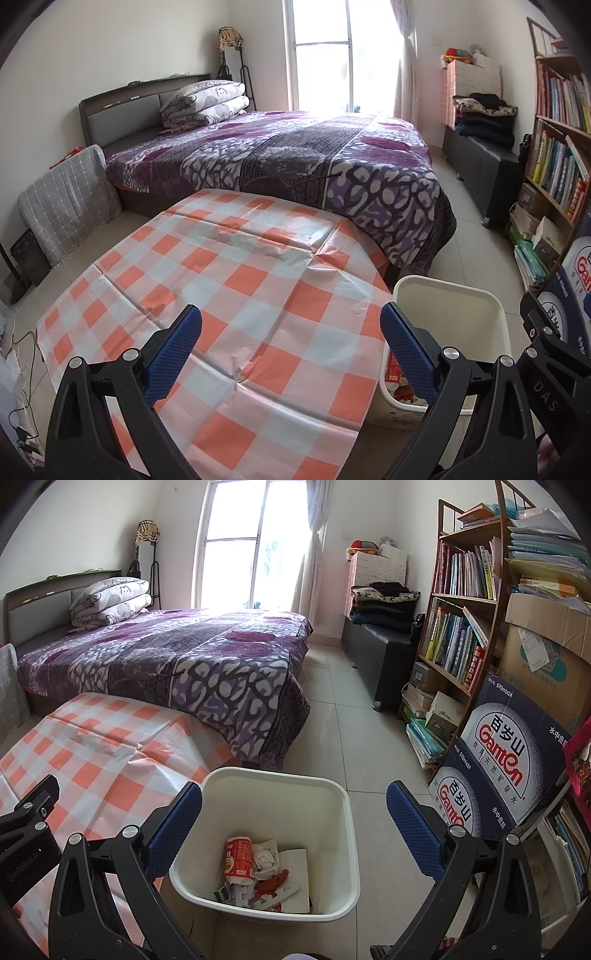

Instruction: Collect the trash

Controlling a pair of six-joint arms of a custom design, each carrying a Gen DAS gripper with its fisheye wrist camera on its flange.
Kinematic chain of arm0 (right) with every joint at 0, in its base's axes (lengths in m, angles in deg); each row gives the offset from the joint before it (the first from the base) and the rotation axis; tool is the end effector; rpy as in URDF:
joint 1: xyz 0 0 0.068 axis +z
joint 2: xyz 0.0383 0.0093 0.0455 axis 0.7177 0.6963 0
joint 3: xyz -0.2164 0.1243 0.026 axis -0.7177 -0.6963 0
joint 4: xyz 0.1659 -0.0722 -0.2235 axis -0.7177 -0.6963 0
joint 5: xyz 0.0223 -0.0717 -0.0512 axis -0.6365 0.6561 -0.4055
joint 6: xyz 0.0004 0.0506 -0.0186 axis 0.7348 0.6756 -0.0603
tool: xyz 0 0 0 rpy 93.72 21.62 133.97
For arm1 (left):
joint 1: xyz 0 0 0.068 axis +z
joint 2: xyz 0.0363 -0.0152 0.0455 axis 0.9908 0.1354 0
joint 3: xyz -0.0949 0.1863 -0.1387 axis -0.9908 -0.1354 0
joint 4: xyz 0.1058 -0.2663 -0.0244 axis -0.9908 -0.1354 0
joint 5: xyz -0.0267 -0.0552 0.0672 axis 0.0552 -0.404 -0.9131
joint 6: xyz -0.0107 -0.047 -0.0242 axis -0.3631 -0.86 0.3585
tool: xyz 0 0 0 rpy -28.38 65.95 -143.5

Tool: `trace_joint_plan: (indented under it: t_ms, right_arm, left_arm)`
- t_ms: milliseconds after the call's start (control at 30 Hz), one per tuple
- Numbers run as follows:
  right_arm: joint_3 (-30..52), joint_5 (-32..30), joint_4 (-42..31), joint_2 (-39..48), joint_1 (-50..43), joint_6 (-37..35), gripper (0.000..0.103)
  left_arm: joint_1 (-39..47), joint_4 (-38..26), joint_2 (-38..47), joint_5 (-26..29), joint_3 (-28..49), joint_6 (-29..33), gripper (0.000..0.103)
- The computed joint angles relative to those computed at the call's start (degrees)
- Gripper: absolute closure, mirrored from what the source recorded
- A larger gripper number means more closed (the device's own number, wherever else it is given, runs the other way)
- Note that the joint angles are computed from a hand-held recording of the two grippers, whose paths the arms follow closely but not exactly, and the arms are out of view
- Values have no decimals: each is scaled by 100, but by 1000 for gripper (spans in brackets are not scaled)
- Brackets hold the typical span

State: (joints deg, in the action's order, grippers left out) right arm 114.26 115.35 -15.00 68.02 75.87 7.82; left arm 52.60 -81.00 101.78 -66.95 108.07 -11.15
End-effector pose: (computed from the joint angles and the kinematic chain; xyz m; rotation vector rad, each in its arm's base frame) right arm 0.2838 0.1439 0.2520 -0.0807 2.0946 -0.1347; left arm 0.2442 -0.1134 0.2625 -0.3826 2.1973 0.2292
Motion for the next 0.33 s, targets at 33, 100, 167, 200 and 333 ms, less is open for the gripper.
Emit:
trace_joint_plan:
  t_ms: [33, 100, 167, 200, 333]
  right_arm:
    - [-39, 31, -5, -34, 33, 23, 7]
    - [8, -10, -3, 5, -8, -1, 7]
    - [-23, 9, -20, -25, 20, 31, 7]
    - [-8, -5, -19, -15, 6, 18, 7]
    - [-13, -6, -13, -22, 4, 9, 7]
  left_arm:
    - [30, -33, -12, 66, 25, -16, 9]
    - [60, -81, -30, 114, 40, -25, 9]
    - [78, -91, -16, 135, 61, 12, 9]
    - [85, -123, -2, 150, 96, 12, 9]
    - [177, -180, 71, 215, 198, 43, 9]
